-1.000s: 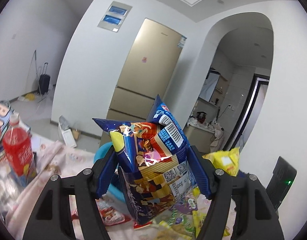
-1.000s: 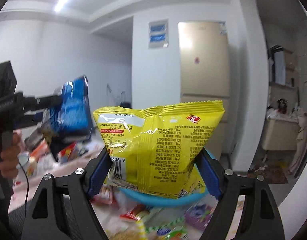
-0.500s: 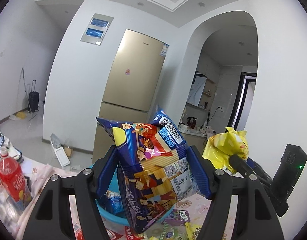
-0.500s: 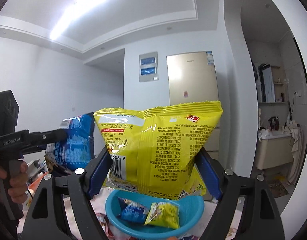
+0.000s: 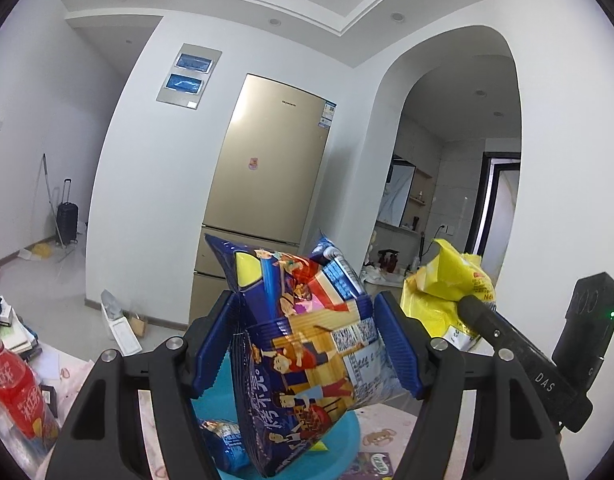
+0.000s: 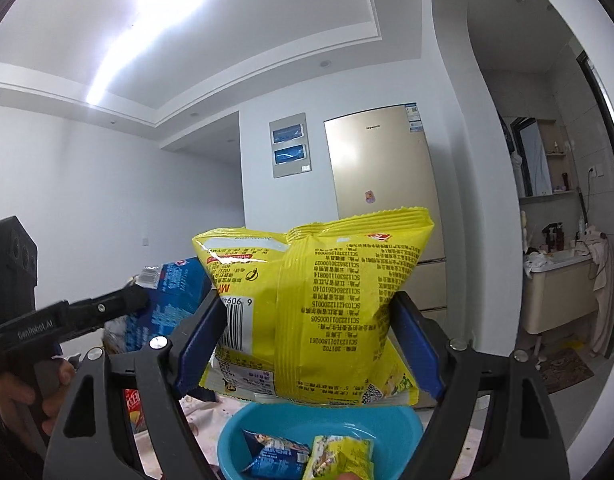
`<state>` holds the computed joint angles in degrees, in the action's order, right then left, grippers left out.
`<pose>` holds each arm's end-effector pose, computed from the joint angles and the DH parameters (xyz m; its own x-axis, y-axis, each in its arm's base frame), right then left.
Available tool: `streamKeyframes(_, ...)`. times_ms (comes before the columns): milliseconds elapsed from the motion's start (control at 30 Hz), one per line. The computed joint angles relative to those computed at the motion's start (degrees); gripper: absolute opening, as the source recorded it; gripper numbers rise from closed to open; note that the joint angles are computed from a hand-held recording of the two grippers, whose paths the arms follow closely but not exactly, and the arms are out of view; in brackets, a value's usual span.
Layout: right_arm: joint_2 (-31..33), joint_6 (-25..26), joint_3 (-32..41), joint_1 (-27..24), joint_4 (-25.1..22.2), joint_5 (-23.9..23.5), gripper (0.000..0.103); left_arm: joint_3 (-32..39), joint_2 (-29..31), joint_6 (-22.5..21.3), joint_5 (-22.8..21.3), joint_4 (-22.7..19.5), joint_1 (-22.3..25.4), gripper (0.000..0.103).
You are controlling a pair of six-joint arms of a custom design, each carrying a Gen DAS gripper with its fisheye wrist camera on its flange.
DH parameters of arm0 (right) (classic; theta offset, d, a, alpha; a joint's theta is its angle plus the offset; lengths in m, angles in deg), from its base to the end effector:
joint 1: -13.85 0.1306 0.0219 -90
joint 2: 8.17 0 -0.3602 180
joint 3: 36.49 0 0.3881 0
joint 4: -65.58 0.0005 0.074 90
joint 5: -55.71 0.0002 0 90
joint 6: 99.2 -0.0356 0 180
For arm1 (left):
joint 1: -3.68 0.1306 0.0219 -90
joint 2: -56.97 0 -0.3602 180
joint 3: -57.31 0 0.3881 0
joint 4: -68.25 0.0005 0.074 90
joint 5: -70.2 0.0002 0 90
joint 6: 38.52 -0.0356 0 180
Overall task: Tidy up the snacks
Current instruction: 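Carry both bags to the basin and open left tool to drop its bag, then lower the yellow bag into the basin and open right tool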
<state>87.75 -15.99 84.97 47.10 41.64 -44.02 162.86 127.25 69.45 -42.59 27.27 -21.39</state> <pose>0.4304 0.2888 0.6591 -0.0574 0.1017 -0.9932 -0.6797 0.7247 0.1135 0.2986 -0.1250 0.6829 -0.0985 -0.2679 -0.9584 0.0117 0.9627 -0.2703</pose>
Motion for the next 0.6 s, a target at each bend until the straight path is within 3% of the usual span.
streamKeyframes(100,2.16,2.33,1.17,0.58,-1.13,2.17,0.082,0.21,1.16,-0.56,1.32,-0.08,1.27,0.072)
streamKeyframes(333,8.01,0.48,6.33,-0.17,-7.23,0.92,0.082,-0.48,3.5,2.41,5.05,-1.44,5.93,0.072)
streamKeyframes(600,10.37,0.82,6.26,-0.35,-10.18,0.18,0.082,-2.89,5.32,3.54,8.64,-1.85,8.68,0.069)
